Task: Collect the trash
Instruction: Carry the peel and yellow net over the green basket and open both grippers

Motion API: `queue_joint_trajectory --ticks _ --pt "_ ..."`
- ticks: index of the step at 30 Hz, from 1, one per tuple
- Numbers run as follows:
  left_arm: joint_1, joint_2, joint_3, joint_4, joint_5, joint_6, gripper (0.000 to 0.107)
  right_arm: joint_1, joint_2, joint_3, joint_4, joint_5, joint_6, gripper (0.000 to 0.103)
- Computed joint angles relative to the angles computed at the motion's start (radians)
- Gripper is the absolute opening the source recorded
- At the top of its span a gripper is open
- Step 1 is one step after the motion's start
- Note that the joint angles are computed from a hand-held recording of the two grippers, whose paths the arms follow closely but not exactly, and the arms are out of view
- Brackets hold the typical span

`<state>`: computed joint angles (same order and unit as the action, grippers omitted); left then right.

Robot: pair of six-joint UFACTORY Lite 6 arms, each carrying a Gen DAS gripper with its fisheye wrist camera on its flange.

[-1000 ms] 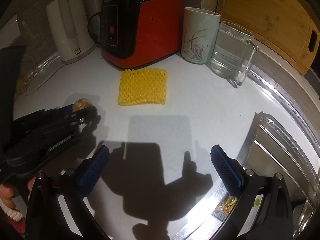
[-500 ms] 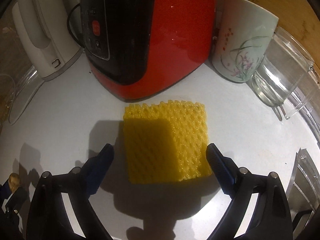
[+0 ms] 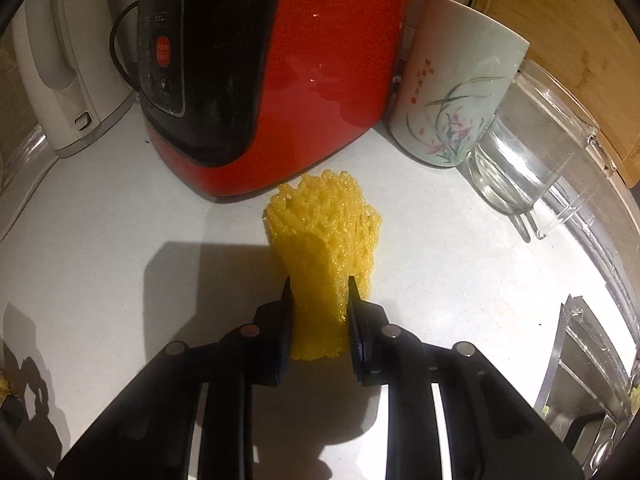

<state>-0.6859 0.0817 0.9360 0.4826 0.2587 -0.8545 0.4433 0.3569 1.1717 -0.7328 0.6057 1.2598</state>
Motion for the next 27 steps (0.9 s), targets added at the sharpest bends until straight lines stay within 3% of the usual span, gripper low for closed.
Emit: queue_joint_trajectory --ticks 8,15,17,20,23,27 --pt "-0.039 -0.138 -0.072 0.029 0.055 -0.037 0.036 0.085 -0.195 -0.138 -0.003 0.056 0.052 0.022" --pt "-0.219 -0.429 -0.219 0.107 0.239 -0.219 0.036 0.474 -0.489 -0.27 0.045 0.317 0.216 0.023" --pt "-0.336 -0.525 -0.268 0.145 0.339 -0.328 0.036 0.658 -0.549 -0.287 0.068 0.426 0.315 0.023" --pt "-0.638 -0.645 -0.334 0.25 0.568 -0.618 0.036 0.936 -0.563 -0.259 0.117 0.57 0.473 0.023" --pt "-0.951 -0.717 -0.372 0.232 0.75 -0.83 0.036 1.197 -0.514 -0.199 0.172 0.673 0.631 0.023" --pt "-1.37 -0.619 -0.341 0.191 0.943 -1.161 0.036 1.468 -0.388 -0.081 0.243 0.746 0.81 0.024"
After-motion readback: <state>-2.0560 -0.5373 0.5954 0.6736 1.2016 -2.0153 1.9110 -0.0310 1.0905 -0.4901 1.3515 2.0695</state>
